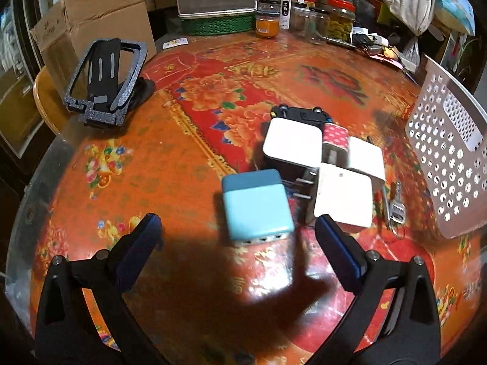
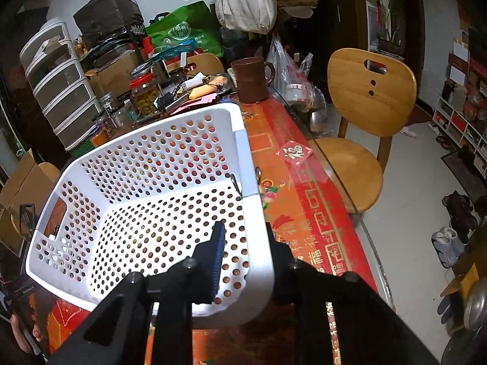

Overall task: Organize rigid objects
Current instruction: 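Close the left tool on the teal three-port charger and lift it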

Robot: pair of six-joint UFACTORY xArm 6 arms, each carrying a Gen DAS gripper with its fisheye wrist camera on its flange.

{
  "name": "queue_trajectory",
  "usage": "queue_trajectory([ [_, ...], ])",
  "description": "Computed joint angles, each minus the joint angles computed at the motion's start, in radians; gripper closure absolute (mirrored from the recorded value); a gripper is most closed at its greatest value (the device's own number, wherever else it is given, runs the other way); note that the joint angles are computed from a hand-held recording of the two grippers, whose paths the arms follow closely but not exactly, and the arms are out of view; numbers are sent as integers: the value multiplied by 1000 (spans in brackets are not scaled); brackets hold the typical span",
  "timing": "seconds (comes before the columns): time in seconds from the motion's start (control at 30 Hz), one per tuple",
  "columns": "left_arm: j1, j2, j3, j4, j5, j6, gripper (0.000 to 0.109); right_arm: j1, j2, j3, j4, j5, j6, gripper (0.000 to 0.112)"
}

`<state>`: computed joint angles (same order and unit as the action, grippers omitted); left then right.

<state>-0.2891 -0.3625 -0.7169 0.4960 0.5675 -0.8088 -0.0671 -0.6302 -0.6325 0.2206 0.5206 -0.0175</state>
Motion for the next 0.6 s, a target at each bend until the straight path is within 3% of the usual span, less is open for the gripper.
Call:
queue_trajectory([
  [0.13,12,40,-26,-3,10,24,43,3,4,-1,-15,-7,13,91],
  [0.2,20,45,-24,-26,-16,38,51,3,8,-3,-10,-8,8,91],
  [0.23,22,47,-24,-37,-24,48,64,3,9,-4,-5,-6,3,92],
  [0.27,22,48,-24,-44,-32,52,70,2,11,-6,0,-4,-2,92],
  [0.47,8,12,-25,106,3,-101,70,4,11,-6,3,-5,-11,92],
  [0.6,-32,-25,-67,225,80,-193,70,2,12,-6,10,-5,-20,92],
])
